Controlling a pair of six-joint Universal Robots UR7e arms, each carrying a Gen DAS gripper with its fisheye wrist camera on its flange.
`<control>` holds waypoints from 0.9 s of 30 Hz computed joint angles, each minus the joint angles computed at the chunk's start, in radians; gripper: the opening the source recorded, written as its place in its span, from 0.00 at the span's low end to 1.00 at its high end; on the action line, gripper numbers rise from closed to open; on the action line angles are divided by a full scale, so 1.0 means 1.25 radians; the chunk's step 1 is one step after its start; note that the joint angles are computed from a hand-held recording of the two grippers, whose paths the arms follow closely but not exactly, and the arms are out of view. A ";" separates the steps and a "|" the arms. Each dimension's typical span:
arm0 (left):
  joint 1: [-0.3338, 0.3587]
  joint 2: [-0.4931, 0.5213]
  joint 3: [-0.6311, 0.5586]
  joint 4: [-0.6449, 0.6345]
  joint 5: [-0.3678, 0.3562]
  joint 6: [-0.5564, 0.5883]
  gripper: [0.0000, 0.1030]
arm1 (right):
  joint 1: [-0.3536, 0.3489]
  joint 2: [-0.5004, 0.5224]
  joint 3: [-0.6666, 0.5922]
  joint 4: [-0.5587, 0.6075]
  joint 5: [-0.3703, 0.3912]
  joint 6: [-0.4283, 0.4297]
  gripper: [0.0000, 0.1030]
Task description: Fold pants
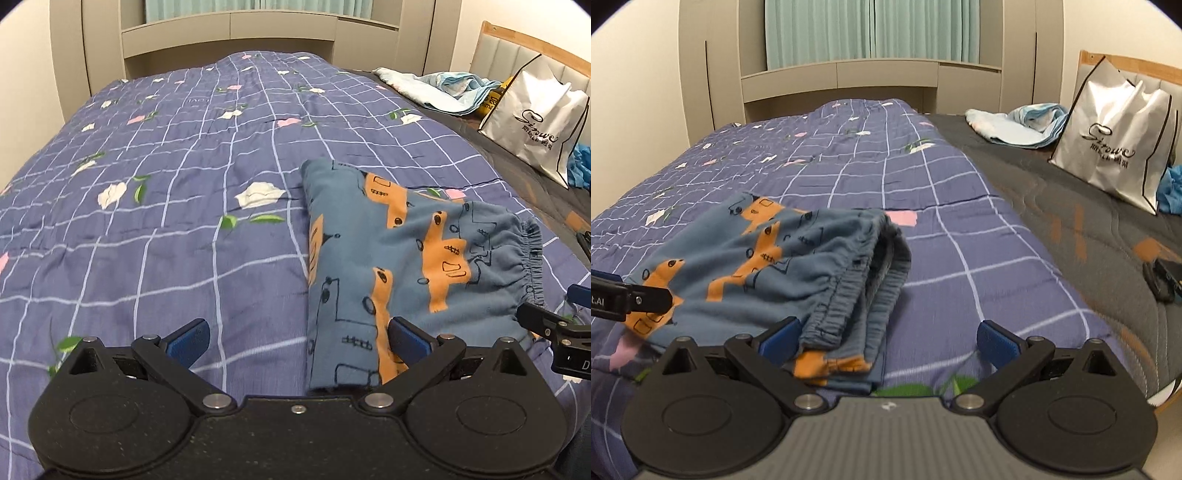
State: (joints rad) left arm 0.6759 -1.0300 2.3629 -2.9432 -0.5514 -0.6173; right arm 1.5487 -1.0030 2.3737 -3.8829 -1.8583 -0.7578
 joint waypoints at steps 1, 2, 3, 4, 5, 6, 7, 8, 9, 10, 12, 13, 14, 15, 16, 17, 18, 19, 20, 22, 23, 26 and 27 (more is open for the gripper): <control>0.000 -0.001 0.002 0.000 -0.001 -0.003 0.99 | 0.000 -0.001 0.003 -0.001 -0.001 -0.001 1.00; -0.001 -0.002 0.003 0.001 -0.001 -0.004 0.99 | 0.001 -0.003 0.005 -0.003 -0.002 -0.002 1.00; -0.002 -0.003 0.004 0.003 -0.001 -0.007 0.99 | 0.002 -0.004 0.008 -0.004 -0.003 -0.004 1.00; -0.003 -0.004 0.004 0.005 -0.002 -0.008 0.99 | 0.002 -0.007 0.010 -0.004 -0.003 -0.005 1.00; -0.003 -0.005 0.004 0.006 -0.002 -0.009 0.99 | 0.001 -0.012 0.014 -0.002 0.000 -0.005 1.00; -0.003 -0.005 0.004 0.007 -0.003 -0.010 0.99 | 0.000 -0.016 0.014 0.005 0.004 -0.004 1.00; -0.003 -0.005 0.004 0.007 -0.003 -0.010 0.99 | -0.002 -0.023 0.018 0.013 0.014 -0.001 1.00; -0.003 -0.007 0.005 0.007 -0.005 -0.011 0.99 | -0.008 -0.032 0.024 0.020 0.029 0.000 1.00; -0.003 -0.009 0.005 0.007 -0.007 -0.011 0.99 | -0.011 -0.039 0.025 0.027 0.042 0.003 1.00; -0.003 -0.010 0.004 0.007 -0.009 -0.010 0.99 | -0.014 -0.046 0.026 0.035 0.055 0.004 1.00; -0.005 -0.013 0.002 0.003 -0.009 -0.006 0.99 | -0.020 -0.063 0.025 0.068 0.087 0.004 1.00; -0.005 -0.012 0.000 -0.004 -0.008 0.002 0.99 | -0.024 -0.074 0.021 0.097 0.105 0.005 1.00; -0.005 -0.011 0.000 -0.019 -0.008 0.016 0.99 | -0.031 -0.089 0.016 0.137 0.131 0.006 1.00; -0.003 -0.007 -0.002 -0.050 -0.013 0.043 0.99 | -0.037 -0.102 0.009 0.175 0.153 0.008 1.00; 0.000 -0.002 -0.002 -0.084 -0.021 0.071 0.99 | -0.040 -0.110 0.002 0.205 0.168 0.012 1.00; 0.005 0.004 -0.003 -0.123 -0.033 0.102 0.99 | -0.044 -0.118 -0.009 0.240 0.185 0.015 1.00; 0.013 0.008 -0.007 -0.156 -0.048 0.130 0.99 | -0.049 -0.125 -0.020 0.278 0.203 0.018 1.00; 0.025 0.013 -0.011 -0.193 -0.072 0.159 0.99 | -0.055 -0.132 -0.033 0.318 0.222 0.020 1.00; 0.035 0.017 -0.017 -0.215 -0.093 0.178 0.99 | -0.062 -0.139 -0.048 0.362 0.239 0.022 1.00; 0.058 0.021 -0.030 -0.236 -0.134 0.191 0.99 | -0.074 -0.143 -0.080 0.434 0.261 0.030 1.00; 0.067 0.022 -0.036 -0.233 -0.146 0.190 0.99 | -0.080 -0.141 -0.097 0.461 0.269 0.034 1.00; 0.084 0.032 -0.056 -0.208 -0.161 0.180 0.99 | -0.101 -0.131 -0.145 0.534 0.301 0.062 1.00; 0.088 0.037 -0.061 -0.203 -0.162 0.180 0.99 | -0.109 -0.128 -0.156 0.553 0.322 0.068 1.00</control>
State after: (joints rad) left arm 0.7854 -0.9841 2.2869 -3.1972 -0.7538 -0.3928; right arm 1.4128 -1.1633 2.1792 -3.1913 -1.4559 -0.6731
